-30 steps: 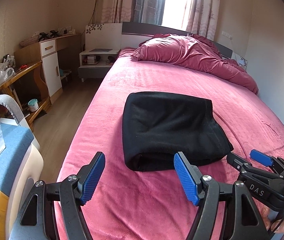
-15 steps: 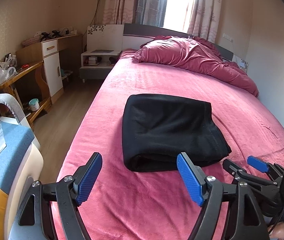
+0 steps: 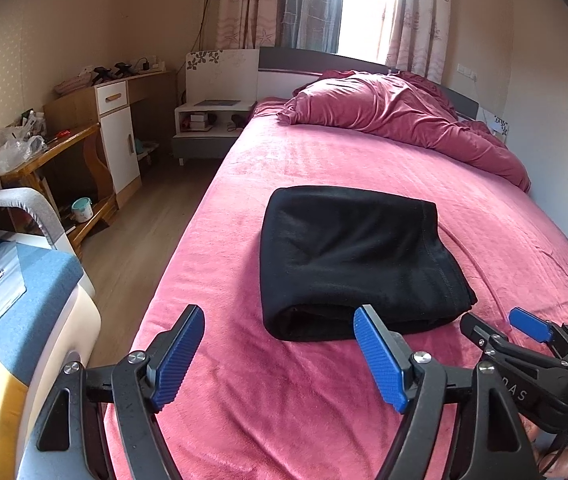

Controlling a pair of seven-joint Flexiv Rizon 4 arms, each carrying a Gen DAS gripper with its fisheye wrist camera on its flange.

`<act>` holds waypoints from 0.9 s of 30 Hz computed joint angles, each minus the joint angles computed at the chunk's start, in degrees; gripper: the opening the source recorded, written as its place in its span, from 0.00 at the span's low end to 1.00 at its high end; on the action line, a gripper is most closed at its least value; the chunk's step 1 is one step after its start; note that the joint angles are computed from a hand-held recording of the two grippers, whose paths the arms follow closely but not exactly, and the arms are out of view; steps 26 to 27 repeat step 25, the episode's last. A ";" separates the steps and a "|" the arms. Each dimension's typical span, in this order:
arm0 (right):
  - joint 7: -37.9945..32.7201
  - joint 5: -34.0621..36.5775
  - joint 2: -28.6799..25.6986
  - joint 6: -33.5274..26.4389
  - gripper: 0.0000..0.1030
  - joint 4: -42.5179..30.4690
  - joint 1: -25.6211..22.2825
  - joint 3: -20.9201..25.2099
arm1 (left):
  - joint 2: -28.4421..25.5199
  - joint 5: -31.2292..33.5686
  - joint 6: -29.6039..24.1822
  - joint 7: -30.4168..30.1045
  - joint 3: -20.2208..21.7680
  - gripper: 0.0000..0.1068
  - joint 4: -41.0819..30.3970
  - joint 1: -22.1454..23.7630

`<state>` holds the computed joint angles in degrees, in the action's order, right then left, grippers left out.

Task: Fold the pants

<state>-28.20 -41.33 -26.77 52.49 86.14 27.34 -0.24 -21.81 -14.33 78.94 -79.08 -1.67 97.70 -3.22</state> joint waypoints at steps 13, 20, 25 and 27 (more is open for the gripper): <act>-0.49 0.20 0.13 0.03 0.73 0.25 -0.03 0.08 | 0.77 0.08 1.16 0.01 -0.04 0.74 1.07 0.21; -0.67 0.48 0.15 -0.40 0.73 0.46 -0.01 0.25 | 0.71 0.22 0.70 -0.04 0.02 0.74 0.99 0.18; -0.48 1.12 0.25 -0.23 0.73 1.08 -0.36 0.42 | 0.45 -2.08 1.26 2.25 -2.08 0.74 1.90 1.61; -0.48 1.12 0.25 -0.23 0.73 1.08 -0.36 0.42 | 0.45 -2.08 1.26 2.25 -2.08 0.74 1.90 1.61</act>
